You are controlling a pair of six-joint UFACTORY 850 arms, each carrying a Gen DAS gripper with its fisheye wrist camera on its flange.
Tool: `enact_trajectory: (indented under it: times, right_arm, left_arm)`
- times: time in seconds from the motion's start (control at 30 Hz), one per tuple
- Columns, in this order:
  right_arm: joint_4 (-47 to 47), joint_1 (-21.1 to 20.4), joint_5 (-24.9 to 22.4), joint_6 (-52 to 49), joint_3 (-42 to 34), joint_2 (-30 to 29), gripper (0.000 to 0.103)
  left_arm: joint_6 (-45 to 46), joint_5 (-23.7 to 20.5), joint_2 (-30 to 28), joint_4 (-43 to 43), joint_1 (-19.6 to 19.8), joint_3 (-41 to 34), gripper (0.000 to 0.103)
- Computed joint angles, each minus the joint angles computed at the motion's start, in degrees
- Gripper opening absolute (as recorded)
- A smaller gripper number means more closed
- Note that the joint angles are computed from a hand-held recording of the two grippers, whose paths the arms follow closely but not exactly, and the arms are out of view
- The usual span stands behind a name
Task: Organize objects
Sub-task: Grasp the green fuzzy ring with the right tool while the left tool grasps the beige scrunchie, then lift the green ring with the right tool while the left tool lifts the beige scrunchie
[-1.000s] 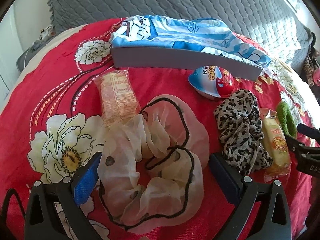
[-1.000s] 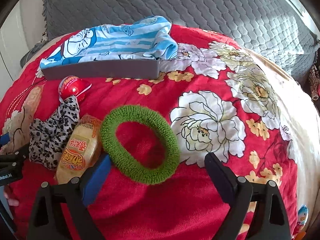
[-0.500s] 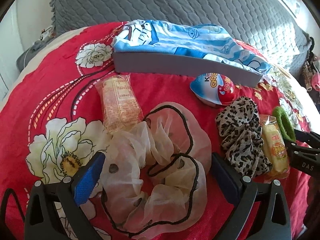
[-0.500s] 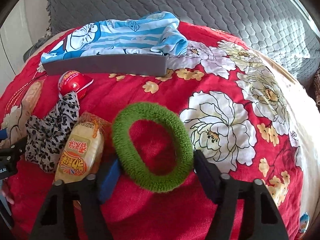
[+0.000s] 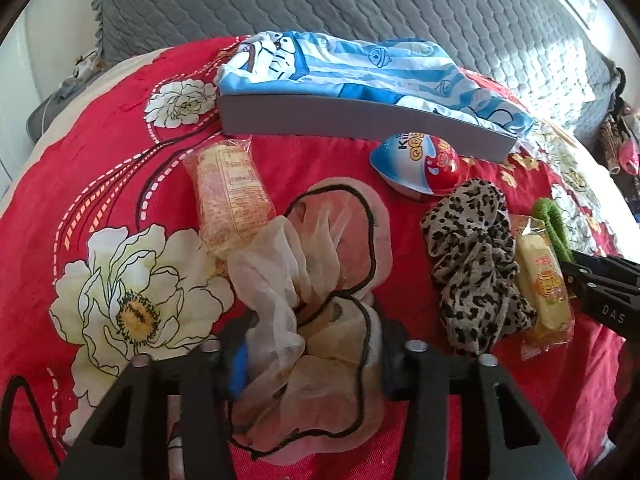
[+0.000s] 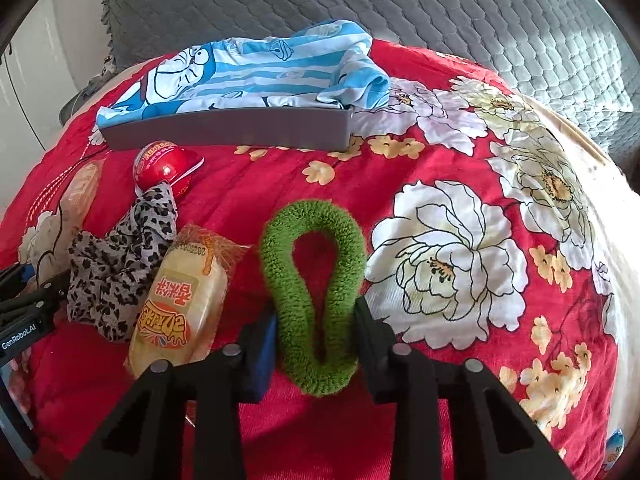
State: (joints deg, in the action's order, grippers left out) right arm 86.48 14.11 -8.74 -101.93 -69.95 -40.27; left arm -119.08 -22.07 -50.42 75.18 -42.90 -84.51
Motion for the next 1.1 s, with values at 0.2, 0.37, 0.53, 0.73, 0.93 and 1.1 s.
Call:
enact_trajectory:
  times: [0.2,0.37,0.53,0.73,0.93,1.1]
  right_arm:
    - [-6.9,-0.4,-1.3,6.8,-0.4,0.0,0.027]
    - [-13.2,-1.0,-2.9,13.9,-0.8,-0.1,0.026]
    - [-15.5,-1.3,-3.9,16.6,-0.9,0.1,0.025]
    - [-14.4,-1.4,-4.4,15.4,-0.4,0.7,0.024]
    - [-11.6,-1.9,-6.1,11.9,0.3,1.8,0.024]
    - [-9.5,-1.9,-7.0,8.7,0.9,2.7,0.024]
  left_arm:
    - [-1.3,1.7,0.9,0.3,0.3,0.9,0.026]
    - [-0.9,2.2,1.3,0.4,0.0,1.1,0.024]
    - [2.7,1.9,1.3,-2.8,-0.2,0.6,0.021]
    - [2.9,1.6,1.7,-2.6,-0.4,0.8,0.020]
    - [1.6,0.9,2.8,-1.5,-0.5,1.6,0.020]
    - [1.0,0.3,3.5,-1.3,-0.7,2.3,0.020]
